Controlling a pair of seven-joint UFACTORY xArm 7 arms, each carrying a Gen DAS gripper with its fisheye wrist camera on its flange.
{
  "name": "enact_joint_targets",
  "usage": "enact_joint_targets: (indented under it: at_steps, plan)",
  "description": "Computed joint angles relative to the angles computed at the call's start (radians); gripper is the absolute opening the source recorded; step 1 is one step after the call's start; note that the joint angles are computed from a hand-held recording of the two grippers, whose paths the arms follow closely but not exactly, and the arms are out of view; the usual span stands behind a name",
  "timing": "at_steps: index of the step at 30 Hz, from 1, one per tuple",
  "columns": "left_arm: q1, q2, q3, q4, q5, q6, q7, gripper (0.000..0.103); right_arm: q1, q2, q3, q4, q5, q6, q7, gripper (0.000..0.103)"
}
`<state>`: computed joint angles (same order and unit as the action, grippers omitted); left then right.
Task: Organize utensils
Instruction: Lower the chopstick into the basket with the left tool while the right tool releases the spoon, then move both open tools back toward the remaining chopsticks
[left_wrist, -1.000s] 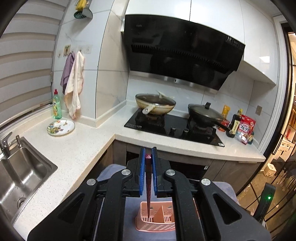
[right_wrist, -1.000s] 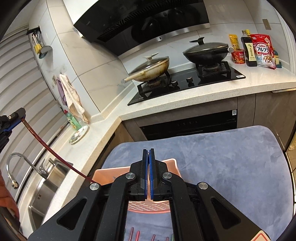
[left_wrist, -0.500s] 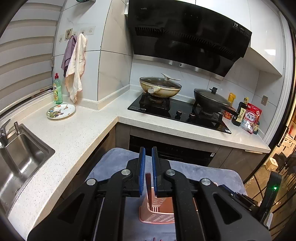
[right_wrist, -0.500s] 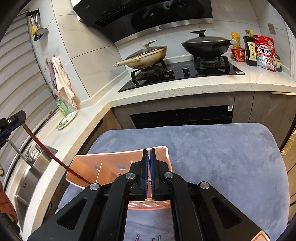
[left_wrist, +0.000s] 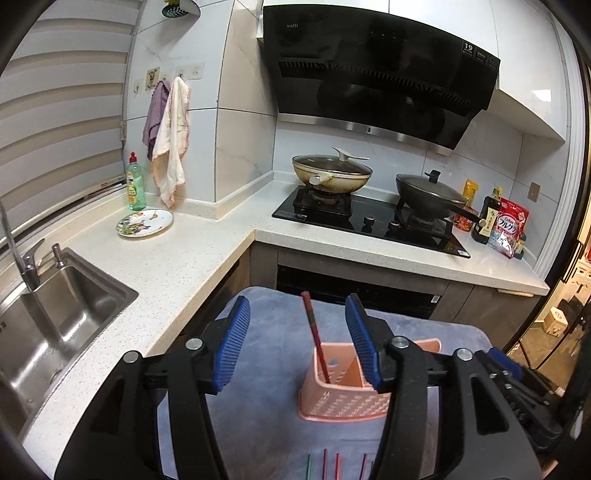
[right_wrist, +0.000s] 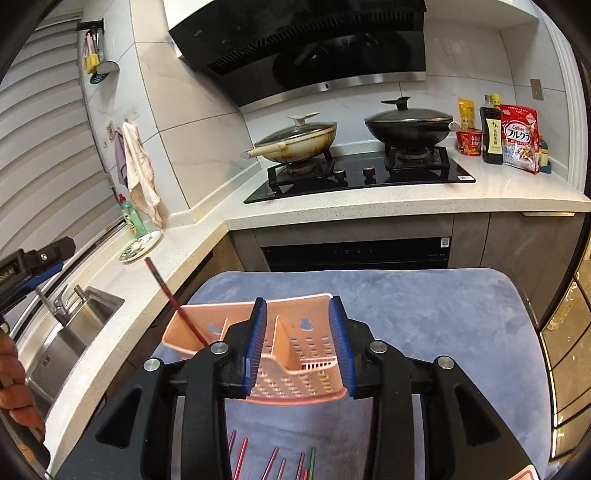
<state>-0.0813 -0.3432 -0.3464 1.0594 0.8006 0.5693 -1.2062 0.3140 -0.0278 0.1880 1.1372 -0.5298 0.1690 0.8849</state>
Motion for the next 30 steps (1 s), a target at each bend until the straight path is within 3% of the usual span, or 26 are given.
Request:
enact_joint_targets:
  at_steps: [10, 15, 30]
  plan:
    - [-0.042, -0.202, -0.043, -0.17, -0.125, 0.125, 0.06, 0.057, -0.045, -0.296, 0.101, -0.307, 0.114, 0.018, -0.041, 0.041]
    - [-0.052, -0.298, -0.069, -0.247, -0.2, 0.159, 0.086, 0.057, -0.029, -0.425, 0.142, -0.431, 0.208, 0.052, -0.08, 0.041]
    - [-0.115, -0.476, -0.125, -0.425, -0.381, 0.247, 0.123, 0.057, 0.035, -0.633, 0.258, -0.632, 0.312, 0.171, -0.061, 0.042]
